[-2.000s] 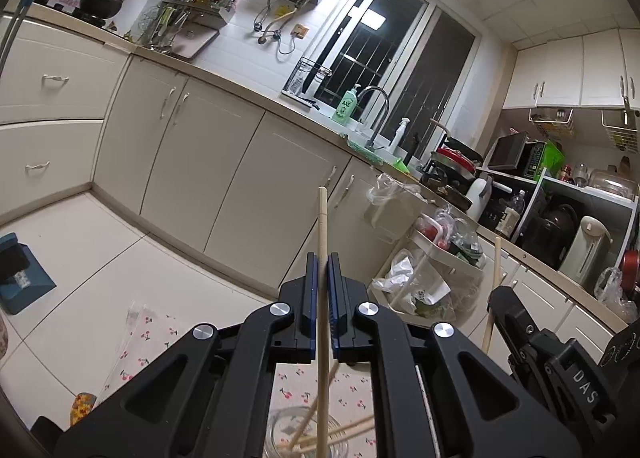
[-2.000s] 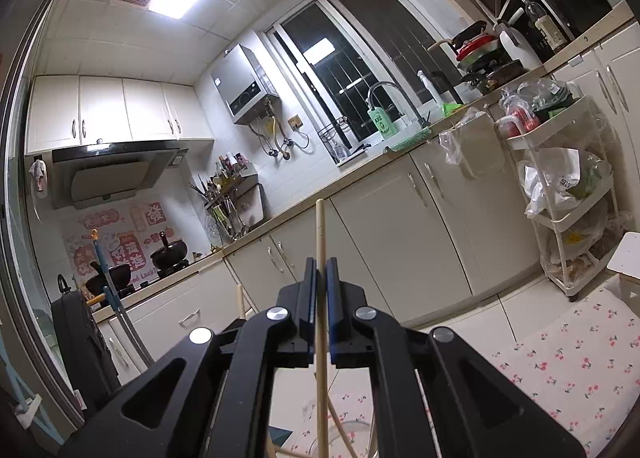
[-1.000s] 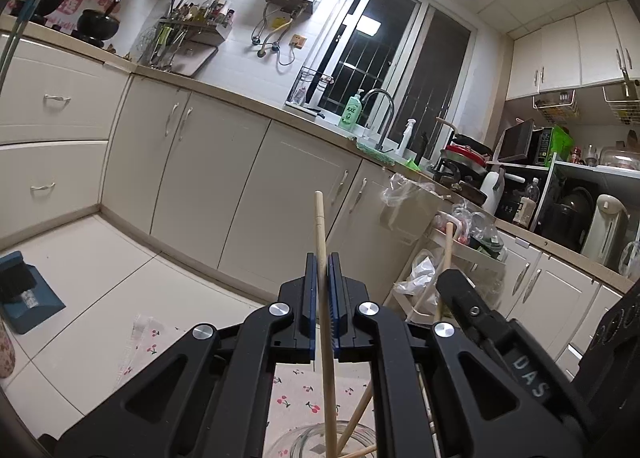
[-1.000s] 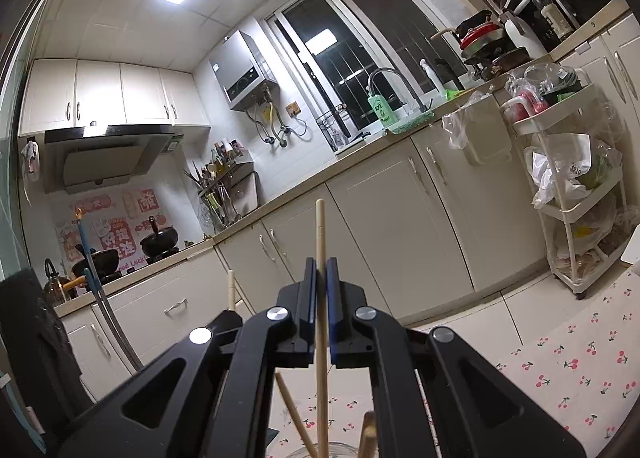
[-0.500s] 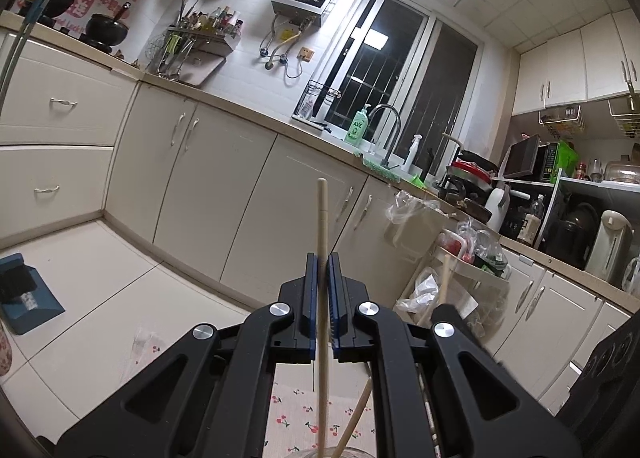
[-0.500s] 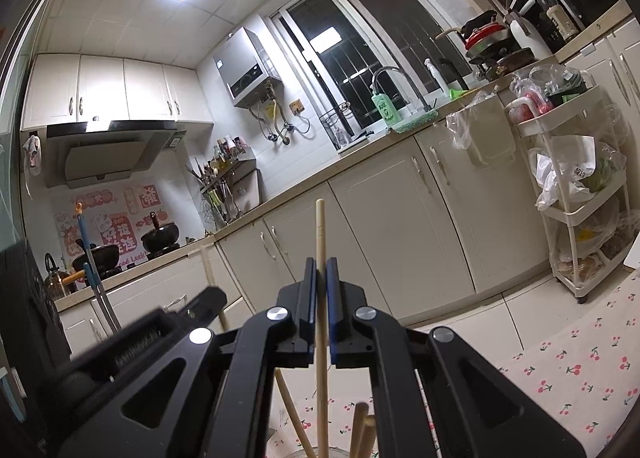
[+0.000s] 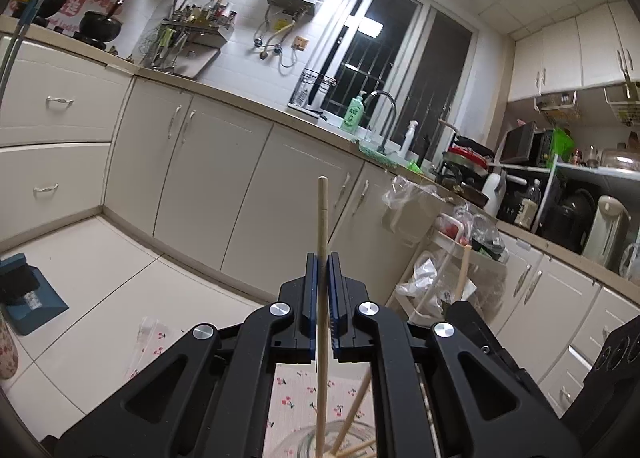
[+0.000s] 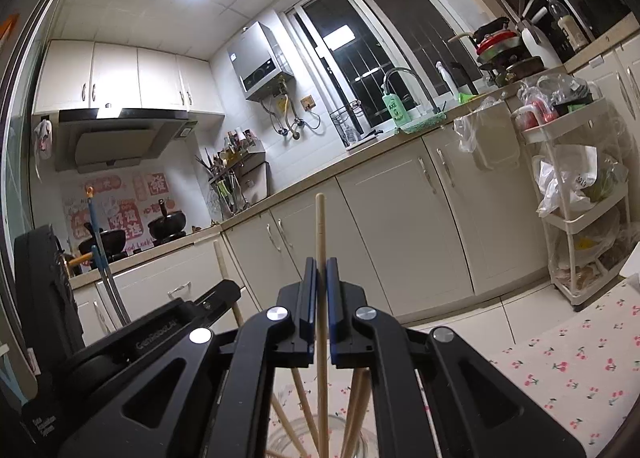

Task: Organize utensils
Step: 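Lower the sticks into the jar and open both tools, then grasp a stick from the bundle with the left tool while the right tool grasps the lone stick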

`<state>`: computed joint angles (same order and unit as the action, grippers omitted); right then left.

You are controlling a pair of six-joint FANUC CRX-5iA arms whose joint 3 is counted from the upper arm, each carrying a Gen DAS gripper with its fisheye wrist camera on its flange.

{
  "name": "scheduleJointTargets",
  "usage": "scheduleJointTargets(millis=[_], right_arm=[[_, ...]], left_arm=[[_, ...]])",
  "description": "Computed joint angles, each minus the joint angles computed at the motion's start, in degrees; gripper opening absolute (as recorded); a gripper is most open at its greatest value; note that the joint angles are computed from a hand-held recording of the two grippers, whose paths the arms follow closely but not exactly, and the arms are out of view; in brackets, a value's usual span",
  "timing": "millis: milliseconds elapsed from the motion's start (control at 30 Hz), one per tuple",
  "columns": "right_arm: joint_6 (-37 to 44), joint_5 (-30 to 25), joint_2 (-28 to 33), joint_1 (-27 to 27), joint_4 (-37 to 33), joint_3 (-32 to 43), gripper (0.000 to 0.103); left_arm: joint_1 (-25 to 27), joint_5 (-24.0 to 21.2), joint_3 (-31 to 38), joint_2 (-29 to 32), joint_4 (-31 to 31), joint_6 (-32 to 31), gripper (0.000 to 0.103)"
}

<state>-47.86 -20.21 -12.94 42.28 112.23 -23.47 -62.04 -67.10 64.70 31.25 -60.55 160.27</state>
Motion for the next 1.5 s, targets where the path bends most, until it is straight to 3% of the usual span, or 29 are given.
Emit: scheduleJointTargets(millis=[433,467,500,533,633,700,833,1000,1267,1400,1500], right_arm=[[21.3,-8.2,-3.1,11.0,-22.7,-2.1,0.007],[22.9,-8.9,-3.3,11.9,-24.5,-2.1,0.01],[24.0,-9.4,-3.4,12.6,-25.7,-2.1,0.024],[24.7,-9.6,-3.7,13.1,-26.7,-2.2,0.031],[27.9,-11.5,-4.1,15.4,-30.3,-1.7,0.031],[28.3,-13.4,-4.8,16.8,-31.0,-1.9,0.033],[29.0,-17.9,-6.9,19.6,-33.1,-2.3,0.041],[34.2,-27.7,-10.0,26.0,-39.2,-2.1,0.052],[46.1,-44.2,-12.8,37.2,-58.1,-0.4,0.054],[53.1,-48.8,-10.3,37.9,-67.1,2.6,0.054],[56.5,-48.8,-8.4,36.3,-71.1,3.9,0.054]], left_arm=[[-1.6,-2.6,-1.6,-2.1,3.3,-5.6,0.005],[-1.8,-3.0,-1.8,-2.3,3.5,-5.9,0.005],[-1.8,-3.2,-1.8,-2.5,3.8,-6.1,0.005],[-2.0,-3.4,-2.0,-2.7,3.9,-6.1,0.005],[-2.4,-4.4,-1.2,-2.6,4.7,-7.8,0.006],[-2.3,-4.9,-0.2,-2.3,6.2,-9.5,0.01],[-3.0,-7.0,1.6,-1.9,6.3,-10.3,0.028],[-4.8,-10.0,2.7,-2.1,5.1,-10.3,0.033],[-8.0,-15.6,-0.1,-4.1,6.5,-8.4,0.046],[-8.7,-17.9,-2.3,-4.7,9.2,-7.3,0.05],[-8.9,-19.0,-4.4,-5.4,11.3,-6.3,0.053]])
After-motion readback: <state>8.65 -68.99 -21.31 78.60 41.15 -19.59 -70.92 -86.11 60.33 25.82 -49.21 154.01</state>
